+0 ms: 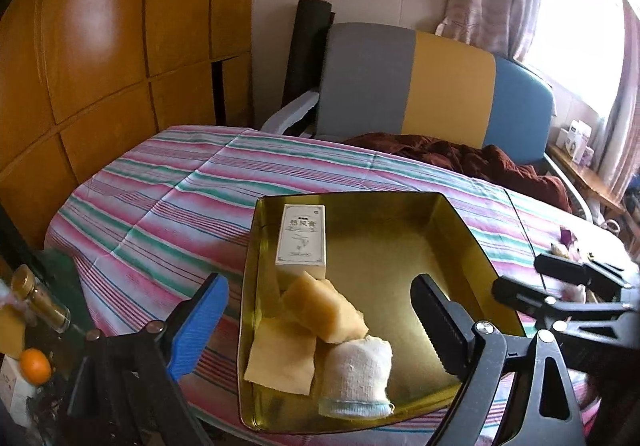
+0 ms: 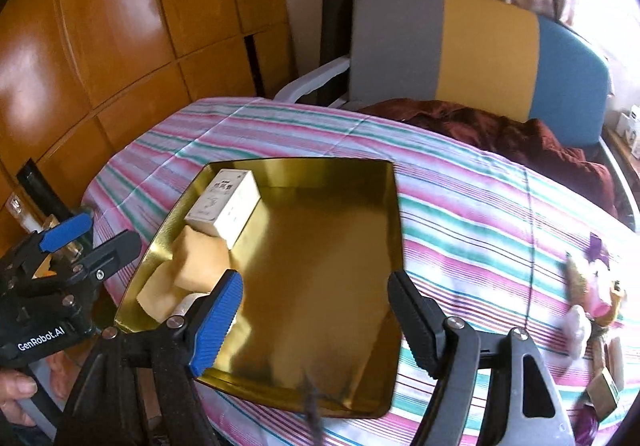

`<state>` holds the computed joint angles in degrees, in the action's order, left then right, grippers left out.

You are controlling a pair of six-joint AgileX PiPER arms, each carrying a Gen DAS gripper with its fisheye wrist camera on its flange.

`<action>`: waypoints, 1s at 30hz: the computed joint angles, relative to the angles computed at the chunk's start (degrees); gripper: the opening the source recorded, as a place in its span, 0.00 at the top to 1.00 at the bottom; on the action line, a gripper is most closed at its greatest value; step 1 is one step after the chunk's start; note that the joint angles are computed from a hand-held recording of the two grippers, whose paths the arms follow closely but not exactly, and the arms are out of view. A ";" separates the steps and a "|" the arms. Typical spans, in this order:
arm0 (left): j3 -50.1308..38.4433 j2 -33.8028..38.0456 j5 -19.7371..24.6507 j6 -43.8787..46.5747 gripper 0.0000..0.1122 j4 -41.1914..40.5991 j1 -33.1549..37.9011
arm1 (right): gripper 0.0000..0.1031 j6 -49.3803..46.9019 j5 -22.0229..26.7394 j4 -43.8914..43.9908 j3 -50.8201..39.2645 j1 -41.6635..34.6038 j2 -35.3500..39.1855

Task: Organize objects
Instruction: 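Move both grippers back to the remaining items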

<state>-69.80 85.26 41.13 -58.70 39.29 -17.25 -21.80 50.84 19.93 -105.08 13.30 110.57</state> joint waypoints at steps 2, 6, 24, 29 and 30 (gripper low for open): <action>-0.03 0.18 0.65 -0.36 0.17 0.86 -1.21 | 0.26 -0.54 -0.90 0.47 1.49 -0.89 -1.01; -0.10 0.74 0.92 0.09 0.17 0.83 -3.00 | 0.26 -2.22 -1.90 2.25 4.02 -3.06 -2.42; -7.86 8.75 -1.68 13.82 0.17 -9.77 -8.55 | 0.26 -0.17 2.65 2.74 5.51 -21.23 -1.09; -11.69 12.37 -1.78 20.12 0.17 -14.72 -10.57 | 0.26 2.98 8.74 2.37 -1.04 -31.40 1.52; -12.68 13.30 -1.72 21.77 0.17 -16.00 -11.02 | 0.26 3.53 10.26 2.09 -3.03 -33.01 2.45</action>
